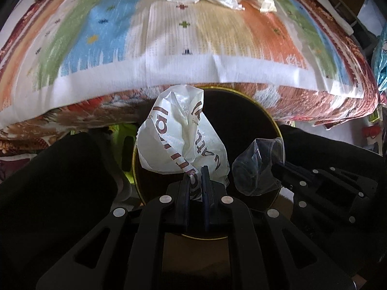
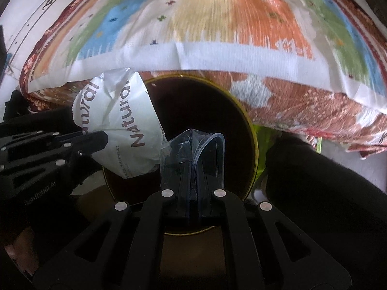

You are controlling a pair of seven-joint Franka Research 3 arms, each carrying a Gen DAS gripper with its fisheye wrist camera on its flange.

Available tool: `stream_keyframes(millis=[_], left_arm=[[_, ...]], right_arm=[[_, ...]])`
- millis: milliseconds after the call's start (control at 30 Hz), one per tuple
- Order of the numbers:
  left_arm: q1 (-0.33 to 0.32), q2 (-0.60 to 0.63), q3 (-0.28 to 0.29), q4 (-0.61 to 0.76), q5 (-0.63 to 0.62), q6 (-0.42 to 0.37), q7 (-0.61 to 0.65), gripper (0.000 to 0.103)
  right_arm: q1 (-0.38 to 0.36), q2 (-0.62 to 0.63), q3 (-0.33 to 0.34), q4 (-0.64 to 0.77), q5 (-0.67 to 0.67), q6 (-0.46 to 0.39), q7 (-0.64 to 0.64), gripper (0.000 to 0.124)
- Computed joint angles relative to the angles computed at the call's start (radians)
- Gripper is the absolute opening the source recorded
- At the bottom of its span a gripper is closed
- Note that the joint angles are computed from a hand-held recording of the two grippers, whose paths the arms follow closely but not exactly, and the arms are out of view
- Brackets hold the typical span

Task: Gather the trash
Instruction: 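Open both grippers to drop the bag and cup into the bin, then move both open grippers back toward the trash pile on the blanket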

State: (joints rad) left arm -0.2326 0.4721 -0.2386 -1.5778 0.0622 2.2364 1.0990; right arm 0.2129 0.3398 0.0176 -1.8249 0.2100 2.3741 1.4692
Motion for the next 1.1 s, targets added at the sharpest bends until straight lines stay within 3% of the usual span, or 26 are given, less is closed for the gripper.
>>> stream_keyframes(millis=[67, 200, 333, 567, 900, 1100], left_arm=[[0.001, 0.01, 0.001, 0.012, -0.006, -0.015, -0.008, 0.01], [0.011, 0.007, -0.001, 0.009, -0.024, 0.008, -0.018, 0.033], [0.008, 0.004, 0.004, 0.007, -0.013, 0.01, -0.038, 0.035], [0.032, -0.04, 0.012, -0.046, -0.037, 0.1, -0.105, 0.038], [0.071, -0.086, -0.002, -0.104, -0.086, 0.239, -0.113, 0.064], [0.055, -0.106, 0.025, -0.115, -0.022, 0.337, -0.152, 0.077]], right_arm=[[0.001, 0.014, -0.004, 0.016, -0.001, -0.02, 0.02, 0.004], [-0.011, 0.024, 0.004, 0.025, 0.032, -0.022, 0.013, 0.021], [-0.013, 0.021, 0.004, 0.02, 0.046, -0.007, 0.016, 0.03], [-0.011, -0.003, 0.003, -0.001, 0.05, 0.071, 0.009, 0.042], [-0.031, -0.041, 0.026, -0.011, 0.126, 0.137, -0.09, 0.056], [-0.038, -0.043, 0.026, 0.014, 0.154, 0.162, -0.138, 0.062]])
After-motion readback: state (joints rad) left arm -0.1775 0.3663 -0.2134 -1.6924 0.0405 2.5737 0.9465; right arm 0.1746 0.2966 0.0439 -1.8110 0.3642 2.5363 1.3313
